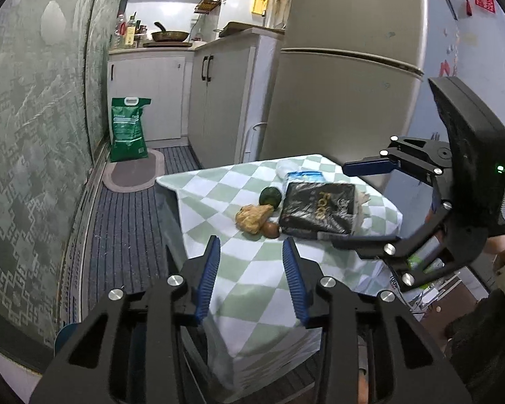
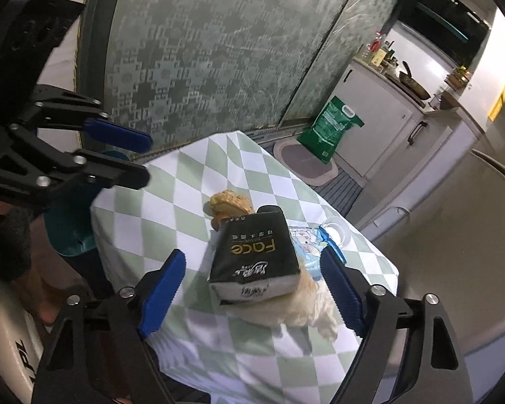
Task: Collect trash
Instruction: 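Reach the right gripper to the black tissue pack and grasp it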
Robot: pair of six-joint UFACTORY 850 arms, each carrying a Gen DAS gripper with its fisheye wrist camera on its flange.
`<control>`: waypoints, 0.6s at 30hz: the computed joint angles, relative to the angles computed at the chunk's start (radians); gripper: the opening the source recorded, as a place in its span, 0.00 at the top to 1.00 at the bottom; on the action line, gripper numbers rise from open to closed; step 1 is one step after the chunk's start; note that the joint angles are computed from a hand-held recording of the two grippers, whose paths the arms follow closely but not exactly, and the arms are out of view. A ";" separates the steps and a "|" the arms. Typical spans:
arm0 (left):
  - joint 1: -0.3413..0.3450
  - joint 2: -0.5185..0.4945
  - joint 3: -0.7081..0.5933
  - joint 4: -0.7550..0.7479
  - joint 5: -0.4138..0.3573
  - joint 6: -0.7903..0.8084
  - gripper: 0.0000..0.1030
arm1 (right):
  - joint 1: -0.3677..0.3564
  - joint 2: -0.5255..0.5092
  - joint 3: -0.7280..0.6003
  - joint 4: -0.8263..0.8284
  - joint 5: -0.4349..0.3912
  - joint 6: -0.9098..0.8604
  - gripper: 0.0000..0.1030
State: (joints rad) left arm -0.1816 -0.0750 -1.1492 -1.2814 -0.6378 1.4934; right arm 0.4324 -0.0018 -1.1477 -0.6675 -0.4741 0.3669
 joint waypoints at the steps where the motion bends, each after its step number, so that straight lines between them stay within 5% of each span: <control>1: 0.004 -0.001 0.000 -0.006 -0.008 0.000 0.62 | -0.003 -0.006 -0.004 0.008 -0.004 -0.012 0.26; 11: 0.002 0.021 0.018 -0.055 -0.050 0.025 0.53 | -0.026 -0.080 -0.068 0.084 -0.022 -0.080 0.51; 18: -0.012 0.012 0.016 -0.035 -0.071 0.019 0.55 | -0.091 -0.047 -0.065 0.381 0.060 -0.238 0.52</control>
State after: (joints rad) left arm -0.1933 -0.0625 -1.1327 -1.3167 -0.7088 1.5121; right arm 0.3414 -0.0492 -1.2125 -0.2864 -0.4140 0.1284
